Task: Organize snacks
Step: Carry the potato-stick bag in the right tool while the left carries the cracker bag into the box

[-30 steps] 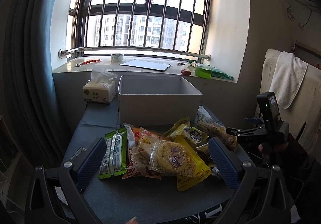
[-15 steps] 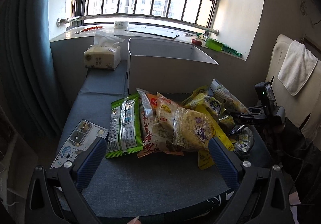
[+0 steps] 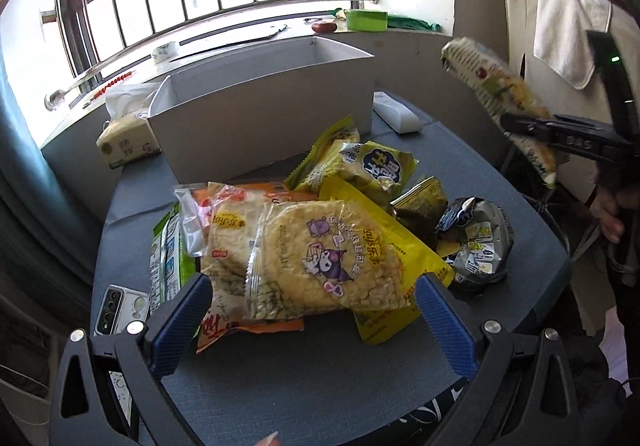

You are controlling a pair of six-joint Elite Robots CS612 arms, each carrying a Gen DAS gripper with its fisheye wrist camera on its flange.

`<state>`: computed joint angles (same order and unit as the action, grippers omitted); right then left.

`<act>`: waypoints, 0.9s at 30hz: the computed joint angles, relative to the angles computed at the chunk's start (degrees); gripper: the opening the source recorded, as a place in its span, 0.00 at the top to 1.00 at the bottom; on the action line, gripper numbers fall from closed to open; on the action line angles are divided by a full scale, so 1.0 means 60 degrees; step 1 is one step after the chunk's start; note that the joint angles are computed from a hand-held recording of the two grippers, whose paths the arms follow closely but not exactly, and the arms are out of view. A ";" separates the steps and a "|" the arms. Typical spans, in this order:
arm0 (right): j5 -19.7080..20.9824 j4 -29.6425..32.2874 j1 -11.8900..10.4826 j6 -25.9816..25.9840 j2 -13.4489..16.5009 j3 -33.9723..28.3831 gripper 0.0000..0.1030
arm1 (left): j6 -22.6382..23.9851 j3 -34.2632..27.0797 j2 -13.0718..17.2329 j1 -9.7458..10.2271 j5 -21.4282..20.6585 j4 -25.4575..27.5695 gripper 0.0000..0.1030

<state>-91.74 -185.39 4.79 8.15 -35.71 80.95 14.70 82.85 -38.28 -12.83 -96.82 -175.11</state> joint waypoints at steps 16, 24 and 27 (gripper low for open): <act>0.0552 -0.1299 0.0210 0.0057 -0.0350 0.0832 0.60 | -0.0579 -0.0515 0.0366 -0.0009 0.0101 -0.0350 0.22; 0.1101 -0.0634 0.0194 0.0728 -0.0070 -0.0166 0.60 | -0.1716 -0.1269 0.0526 0.0398 -0.1003 -0.1606 0.23; 0.1515 0.0297 0.0160 0.0676 0.0283 -0.1282 0.60 | -0.2064 -0.2332 0.0909 0.0431 -0.0805 -0.1159 0.22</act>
